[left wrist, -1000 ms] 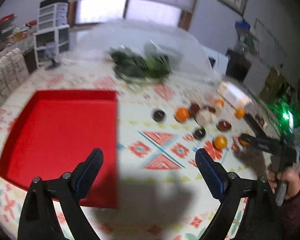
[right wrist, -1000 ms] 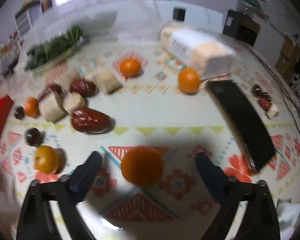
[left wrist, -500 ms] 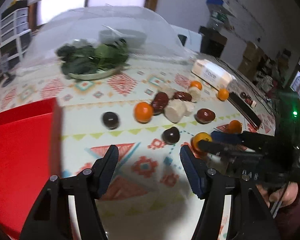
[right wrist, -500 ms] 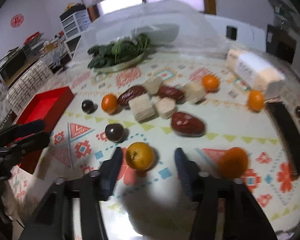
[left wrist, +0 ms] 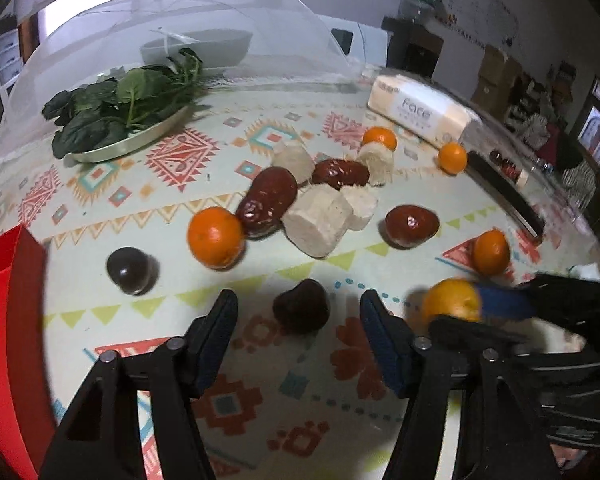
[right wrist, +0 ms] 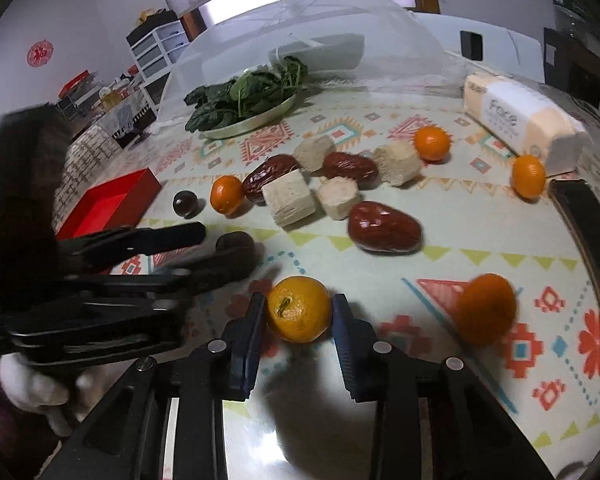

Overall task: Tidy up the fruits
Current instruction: 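Grasp a dark chestnut with the left tool while the right tool grasps a mandarin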

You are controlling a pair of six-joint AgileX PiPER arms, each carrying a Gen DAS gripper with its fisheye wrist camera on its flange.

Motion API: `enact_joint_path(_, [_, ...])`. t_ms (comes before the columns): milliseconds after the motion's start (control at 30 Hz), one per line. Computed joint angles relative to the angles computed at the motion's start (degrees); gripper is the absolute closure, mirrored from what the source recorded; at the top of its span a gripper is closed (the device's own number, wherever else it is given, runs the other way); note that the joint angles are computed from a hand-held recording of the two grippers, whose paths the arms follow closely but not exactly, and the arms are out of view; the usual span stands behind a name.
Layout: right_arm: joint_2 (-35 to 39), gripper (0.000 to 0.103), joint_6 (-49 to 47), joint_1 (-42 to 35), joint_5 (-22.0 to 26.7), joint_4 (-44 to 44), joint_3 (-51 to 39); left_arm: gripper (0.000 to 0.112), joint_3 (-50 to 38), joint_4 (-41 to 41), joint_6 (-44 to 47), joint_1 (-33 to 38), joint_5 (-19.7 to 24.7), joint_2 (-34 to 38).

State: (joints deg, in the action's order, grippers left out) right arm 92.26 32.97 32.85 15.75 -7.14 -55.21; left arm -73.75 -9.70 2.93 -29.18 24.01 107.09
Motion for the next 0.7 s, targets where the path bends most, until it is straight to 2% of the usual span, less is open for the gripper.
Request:
enact_joint_path(33, [-0.7,0.068,0.9,0.0,0.2,-1.0,0.4,0.064,0.1,3.6,-3.1,-0.7,-0.6,0.0])
enact_joint_path(67, [-1.6,0.068,2.0,0.2,0.3,-2.1,0.9,0.081,-0.1,6.8,-5.7,-1.4,-0.5,0.1])
enact_joint_path(100, [-2.4,0.067,3.4,0.5,0.5,-3.5,1.3,0.087,-0.5,7.6,-6.5,-1.6,-0.2,0.4])
enact_joint_path(267, [-5.1,0.067,8.6,2.9,2.3,-8.4,1.1,0.087,4.3,2.4,-3.6,0.5,-2.6,-4.5])
enact_joint_path(433, [-6.7,0.067,15.8,8.3,6.7,-15.2,-2.9,0.087,14.0,-10.7,7.9,6.7,-4.3,-17.8])
enact_joint_path(567, [-5.4,0.067,15.8,12.7,11.2,-15.7,-10.5,0.087,18.8,-19.8,18.2,16.6,0.2,-29.5])
enact_joint_path(700, [-2.3,0.068,15.8,17.4,15.7,-17.2,-20.5,0.087,19.5,-27.6,28.0,28.3,6.9,-35.8])
